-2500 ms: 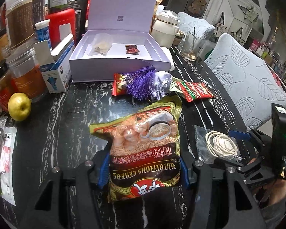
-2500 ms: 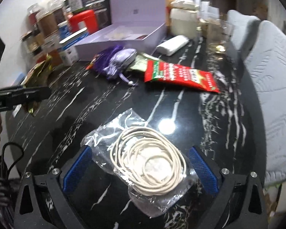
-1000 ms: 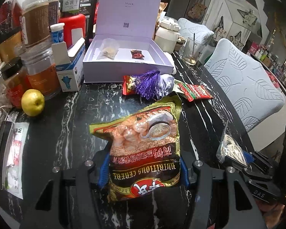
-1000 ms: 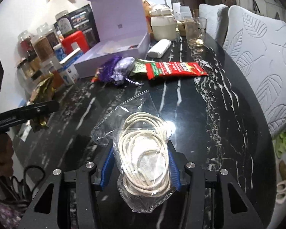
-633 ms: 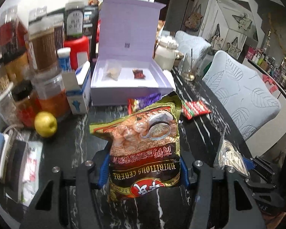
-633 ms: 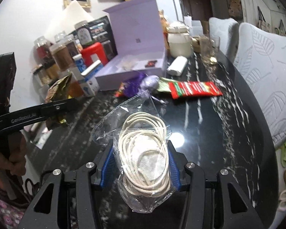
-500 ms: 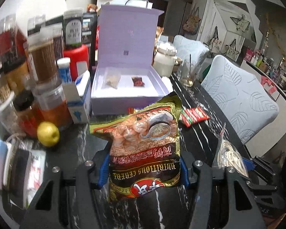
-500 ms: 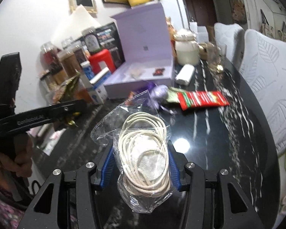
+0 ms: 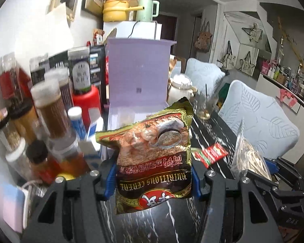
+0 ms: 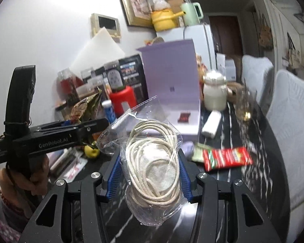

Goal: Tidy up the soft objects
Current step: 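Carry the cereal bag and cord bag with both tools over the lavender box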

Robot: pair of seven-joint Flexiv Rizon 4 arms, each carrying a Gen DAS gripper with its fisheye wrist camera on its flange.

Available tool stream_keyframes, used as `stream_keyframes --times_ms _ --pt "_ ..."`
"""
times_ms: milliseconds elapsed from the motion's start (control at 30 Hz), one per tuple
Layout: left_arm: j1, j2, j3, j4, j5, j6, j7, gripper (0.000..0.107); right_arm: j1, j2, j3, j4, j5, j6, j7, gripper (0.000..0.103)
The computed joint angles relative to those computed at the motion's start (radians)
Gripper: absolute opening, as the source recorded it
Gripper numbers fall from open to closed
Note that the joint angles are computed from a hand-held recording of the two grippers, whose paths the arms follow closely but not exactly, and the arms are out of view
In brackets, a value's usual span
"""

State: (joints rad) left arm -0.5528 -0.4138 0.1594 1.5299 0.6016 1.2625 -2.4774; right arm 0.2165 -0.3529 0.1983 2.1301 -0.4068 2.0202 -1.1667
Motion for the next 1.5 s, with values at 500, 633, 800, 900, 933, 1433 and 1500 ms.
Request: stream_keyframes --times_ms 500,633,800,900,933,1433,1500 --pt "0.012 -0.086 0.051 -0.202 -0.003 0.035 0.079 0.057 -0.067 -0.109 0.025 -0.257 -0.17 -0.013 0.063 0.05" --pt "0.021 -0.124 0.061 -0.265 -0.021 0.032 0.113 0.057 -0.082 -0.158 0.041 -0.355 -0.204 -0.043 0.07 0.05" --pt "0.032 -0.183 0.083 -0.35 -0.056 0.017 0.151 0.057 -0.083 -0.217 0.054 -0.47 -0.22 -0.09 0.06 0.05" --pt "0.034 -0.222 0.098 -0.409 -0.065 -0.008 0.168 0.057 -0.151 -0.275 0.156 -0.561 -0.278 -0.169 0.057 0.051" --pt "0.037 -0.236 0.099 -0.429 -0.072 -0.016 0.175 0.057 -0.164 -0.289 0.182 -0.582 -0.279 -0.188 0.044 0.051" --pt "0.103 -0.443 0.071 -0.686 -0.184 -0.16 0.309 0.057 -0.135 -0.518 0.308 -0.954 -0.162 -0.528 -0.168 0.051" --pt "0.112 -0.471 0.067 -0.718 -0.201 -0.185 0.322 0.057 -0.115 -0.533 0.288 -0.987 -0.14 -0.551 -0.178 0.051"
